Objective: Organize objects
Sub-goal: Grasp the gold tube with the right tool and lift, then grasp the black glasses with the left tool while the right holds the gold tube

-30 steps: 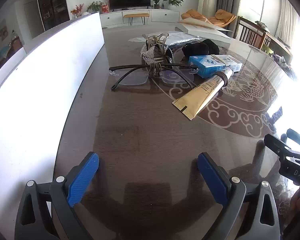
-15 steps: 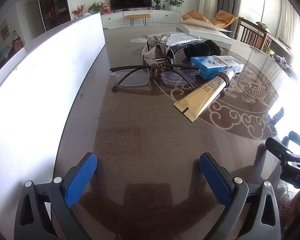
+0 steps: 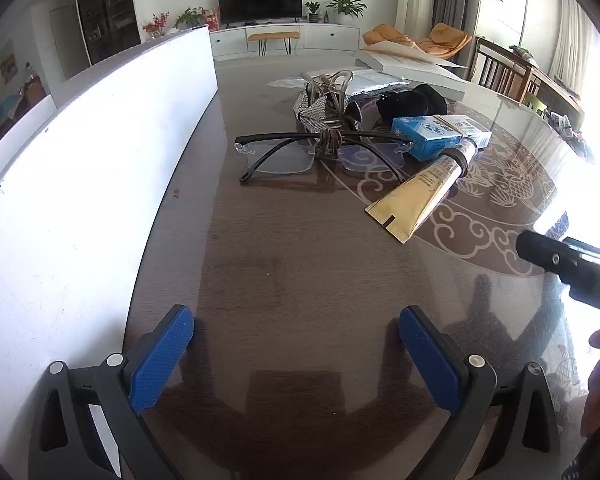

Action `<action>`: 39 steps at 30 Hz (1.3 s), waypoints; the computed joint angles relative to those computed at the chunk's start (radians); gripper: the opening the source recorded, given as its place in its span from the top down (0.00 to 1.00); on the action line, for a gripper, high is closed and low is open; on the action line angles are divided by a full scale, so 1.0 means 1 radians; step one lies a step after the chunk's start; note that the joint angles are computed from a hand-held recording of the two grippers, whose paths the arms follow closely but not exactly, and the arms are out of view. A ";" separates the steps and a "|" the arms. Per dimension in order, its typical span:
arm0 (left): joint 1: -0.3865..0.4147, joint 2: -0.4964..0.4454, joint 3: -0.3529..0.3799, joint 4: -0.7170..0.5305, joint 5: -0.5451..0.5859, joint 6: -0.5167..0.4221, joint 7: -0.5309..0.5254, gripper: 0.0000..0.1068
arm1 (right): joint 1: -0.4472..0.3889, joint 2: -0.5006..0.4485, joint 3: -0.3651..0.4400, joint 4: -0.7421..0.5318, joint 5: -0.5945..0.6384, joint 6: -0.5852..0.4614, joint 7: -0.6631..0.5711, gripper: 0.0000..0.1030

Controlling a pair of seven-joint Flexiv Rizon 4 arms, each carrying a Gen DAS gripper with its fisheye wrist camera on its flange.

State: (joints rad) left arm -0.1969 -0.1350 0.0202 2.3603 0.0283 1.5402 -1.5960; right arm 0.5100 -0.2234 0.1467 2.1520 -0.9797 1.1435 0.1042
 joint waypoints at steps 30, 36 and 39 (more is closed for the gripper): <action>0.010 0.003 -0.013 0.006 -0.017 0.002 0.017 0.04 | -0.126 0.138 0.015 0.186 -0.193 0.031 0.006 0.11; -0.004 -0.017 -0.023 -0.094 -0.011 -0.091 0.085 0.04 | -0.170 0.145 0.011 0.202 -0.252 0.090 0.109 0.04; 0.013 -0.054 -0.056 -0.166 -0.071 -0.066 0.124 0.04 | -0.160 0.134 0.028 0.187 -0.206 0.053 0.065 0.03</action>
State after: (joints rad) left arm -0.1842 -0.1890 -0.0361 2.1939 -0.0426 1.4739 -1.4718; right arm 0.3498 -0.0891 0.1745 2.3394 -1.1854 1.1969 0.1697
